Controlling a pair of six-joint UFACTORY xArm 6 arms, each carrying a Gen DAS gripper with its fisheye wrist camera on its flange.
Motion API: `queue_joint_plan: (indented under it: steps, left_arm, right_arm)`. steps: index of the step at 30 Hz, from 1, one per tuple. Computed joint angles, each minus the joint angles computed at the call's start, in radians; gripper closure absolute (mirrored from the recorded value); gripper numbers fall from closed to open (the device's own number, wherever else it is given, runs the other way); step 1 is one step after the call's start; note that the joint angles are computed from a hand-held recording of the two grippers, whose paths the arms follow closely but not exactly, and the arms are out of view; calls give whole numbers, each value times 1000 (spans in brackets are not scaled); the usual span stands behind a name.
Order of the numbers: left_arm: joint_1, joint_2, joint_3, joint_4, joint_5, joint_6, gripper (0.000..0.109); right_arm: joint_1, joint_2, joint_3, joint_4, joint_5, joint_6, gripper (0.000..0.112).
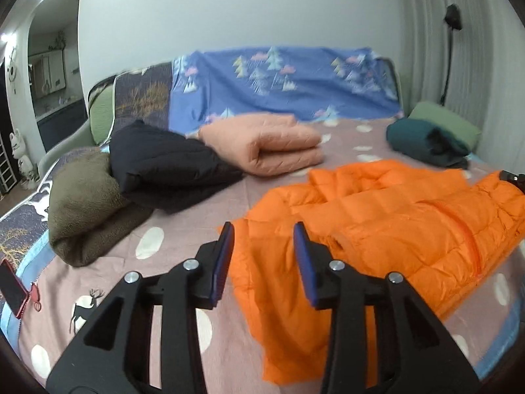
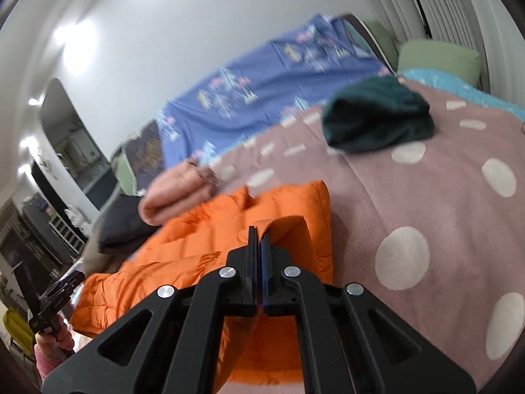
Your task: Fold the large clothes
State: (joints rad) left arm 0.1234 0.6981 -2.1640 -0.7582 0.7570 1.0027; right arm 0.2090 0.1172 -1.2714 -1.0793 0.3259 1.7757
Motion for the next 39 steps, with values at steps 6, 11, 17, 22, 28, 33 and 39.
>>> queue_joint_plan:
  steps: [6, 11, 17, 22, 28, 33, 39]
  left_arm:
    - [-11, 141, -189, 75, 51, -105, 67]
    - [26, -13, -2, -162, 67, 68, 59]
    - [113, -227, 237, -351, 502, 460, 62]
    - [48, -282, 336, -177, 585, 544, 74]
    - [-57, -265, 419, 53, 397, 530, 78]
    - [-66, -217, 344, 13, 328, 460, 88]
    - [-77, -155, 192, -98, 258, 426, 85]
  right_arm:
    - [-13, 61, -47, 98, 20, -101, 108]
    - [22, 55, -62, 113, 117, -164, 106]
    - [61, 74, -101, 121, 226, -207, 106]
    - [57, 77, -100, 118, 215, -192, 106]
    - [51, 77, -103, 119, 202, -196, 106]
    - [57, 78, -116, 100, 223, -206, 102]
    - [66, 13, -81, -48, 240, -97, 81]
